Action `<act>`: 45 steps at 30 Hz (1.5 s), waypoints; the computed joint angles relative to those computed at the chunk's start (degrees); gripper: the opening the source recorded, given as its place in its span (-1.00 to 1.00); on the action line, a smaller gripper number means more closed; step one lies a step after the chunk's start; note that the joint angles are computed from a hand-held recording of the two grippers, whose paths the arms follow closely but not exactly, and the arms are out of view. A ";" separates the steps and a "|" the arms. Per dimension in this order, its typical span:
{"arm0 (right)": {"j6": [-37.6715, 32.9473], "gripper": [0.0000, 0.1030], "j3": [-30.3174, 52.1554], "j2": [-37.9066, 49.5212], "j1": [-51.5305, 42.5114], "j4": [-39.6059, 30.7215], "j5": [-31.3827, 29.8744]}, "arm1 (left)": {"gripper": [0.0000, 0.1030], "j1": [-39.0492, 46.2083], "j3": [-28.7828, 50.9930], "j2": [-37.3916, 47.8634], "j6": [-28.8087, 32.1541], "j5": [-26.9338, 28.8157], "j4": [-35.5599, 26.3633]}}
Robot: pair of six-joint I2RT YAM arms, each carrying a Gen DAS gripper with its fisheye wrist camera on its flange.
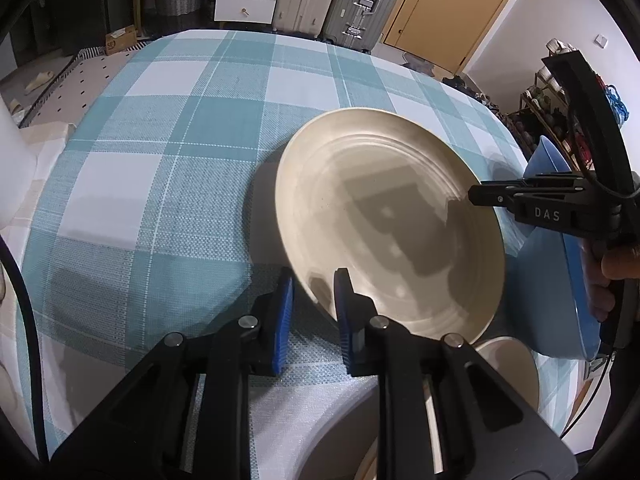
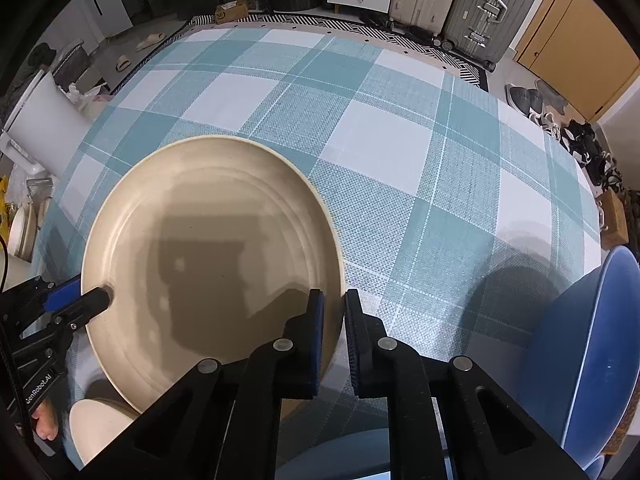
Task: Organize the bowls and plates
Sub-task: 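Lift the cream plate with left gripper while right gripper carries the blue bowl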
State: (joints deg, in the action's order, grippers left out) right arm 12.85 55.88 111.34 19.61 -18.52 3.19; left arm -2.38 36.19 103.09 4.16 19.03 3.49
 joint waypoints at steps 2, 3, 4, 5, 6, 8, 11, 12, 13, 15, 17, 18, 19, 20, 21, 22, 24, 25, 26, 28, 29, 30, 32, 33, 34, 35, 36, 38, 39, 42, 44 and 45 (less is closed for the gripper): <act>0.14 -0.79 -0.09 -0.21 0.11 0.07 -0.03 | -0.67 0.17 -0.45 -0.79 -0.02 -0.16 0.17; 0.17 -0.78 -0.11 -0.41 0.16 0.14 -0.05 | -0.67 0.36 -0.58 -1.17 -0.11 -0.04 0.15; 0.19 -0.78 -0.18 -0.66 0.23 0.34 -0.01 | -0.67 0.61 -0.55 -1.59 -0.06 0.15 -0.16; 0.30 -0.78 -0.20 -0.86 0.32 0.47 -0.02 | -0.67 0.83 -0.72 -2.13 -0.12 0.30 -0.27; 0.32 -0.78 -0.19 -1.11 0.41 0.48 0.00 | -0.67 0.99 -0.80 -2.49 -0.14 0.35 -0.27; 0.37 -0.78 -0.05 -1.59 0.65 0.58 0.11 | -0.67 1.32 -1.01 -3.74 0.02 0.25 -0.63; 0.54 -0.78 -0.15 -2.53 0.88 0.70 0.17 | -0.67 1.73 -1.36 -5.31 0.16 0.26 -1.10; 0.59 -0.78 -0.23 -2.85 0.98 0.70 0.22 | -0.67 1.86 -1.57 -5.87 0.20 0.32 -1.25; 0.67 -0.78 -0.29 -3.18 1.09 0.65 0.29 | -0.67 2.03 -1.76 -6.57 0.33 0.41 -1.53; 1.01 -0.78 -0.63 -4.26 1.42 0.49 0.53 | -0.67 2.33 -2.30 -8.05 0.44 0.70 -2.11; 1.31 -0.78 -1.17 -5.67 1.77 0.15 0.77 | -0.67 2.54 -3.21 -10.21 0.61 0.87 -2.88; 1.45 -0.78 -1.43 -6.36 1.93 -0.06 0.93 | -0.67 2.73 -3.53 -11.23 0.71 1.10 -3.37; 1.68 -0.78 -1.76 -7.33 2.19 -0.36 1.15 | -0.67 2.90 -3.97 -12.69 0.89 1.27 -4.09; 1.82 -0.78 -2.11 -8.07 2.31 -0.49 1.26 | -0.67 3.08 -4.25 -13.76 1.03 1.37 -4.61; 2.03 -0.78 -2.47 -8.98 2.53 -0.74 1.49 | -0.67 3.20 -4.60 -15.13 1.09 1.48 -5.23; 2.32 -0.78 -2.93 -10.22 2.88 -1.06 1.80 | -0.67 3.34 -5.01 -16.88 1.28 1.54 -6.11; 2.73 -0.78 -3.58 -11.96 3.34 -1.62 2.11 | -0.67 3.44 -5.58 -19.54 1.41 1.55 -7.46; 2.90 -0.78 -3.95 -12.94 3.57 -1.94 2.23 | -0.67 3.66 -5.96 -21.27 1.63 1.68 -8.47; 3.23 -0.78 -4.43 -14.21 3.92 -2.36 2.45 | -0.67 3.76 -6.19 -22.70 1.66 1.85 -9.35; 3.62 -0.78 -5.03 -15.85 4.39 -2.95 2.64 | -0.67 4.10 -6.59 -25.04 1.82 2.20 -10.84; 3.98 -0.78 -5.52 -17.00 4.81 -3.29 2.87 | -0.67 4.34 -6.84 -26.58 2.00 2.37 -11.89; 4.24 -0.78 -5.84 -17.75 5.10 -3.56 3.05 | -0.67 4.57 -7.10 -27.86 2.19 2.56 -12.79; 4.89 -0.78 -6.56 -19.48 5.90 -4.27 3.50 | -0.67 5.07 -7.66 -30.76 2.58 2.92 -14.78; 5.13 -0.78 -6.80 -20.10 6.22 -4.58 3.68 | -0.67 5.11 -7.84 -31.79 2.65 2.91 -15.47; 5.44 -0.78 -7.20 -20.93 6.56 -4.84 3.88 | -0.67 5.41 -8.11 -33.27 2.91 3.14 -16.58; 5.77 -0.78 -7.62 -21.82 6.89 -5.10 4.03 | -0.67 5.49 -8.34 -34.20 2.95 3.25 -17.15; 6.03 -0.78 -7.98 -22.54 7.13 -5.28 4.08 | -0.67 5.74 -8.57 -35.63 3.14 3.44 -18.25; 6.68 -0.78 -8.76 -24.14 7.80 -5.78 4.37 | -0.67 6.09 -8.93 -38.20 3.46 3.78 -20.21; 6.98 -0.78 -9.13 -24.93 8.16 -6.10 4.57 | -0.67 6.28 -9.10 -39.41 3.67 3.92 -21.16; 8.14 -0.78 -10.39 -27.79 9.40 -7.07 5.17 | -0.67 6.81 -9.54 -43.21 4.24 4.30 -24.22; 9.03 -0.78 -11.14 -29.47 10.27 -7.76 5.52 | -0.67 7.02 -9.67 -44.92 4.58 4.47 -25.67; 9.49 -0.78 -11.59 -30.25 10.70 -7.96 5.77 | -0.67 7.07 -9.78 -45.65 4.71 4.51 -26.23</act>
State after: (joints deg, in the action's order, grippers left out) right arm 22.33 44.29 81.08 30.30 -26.48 8.95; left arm 4.69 26.41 57.45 8.87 23.54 -22.73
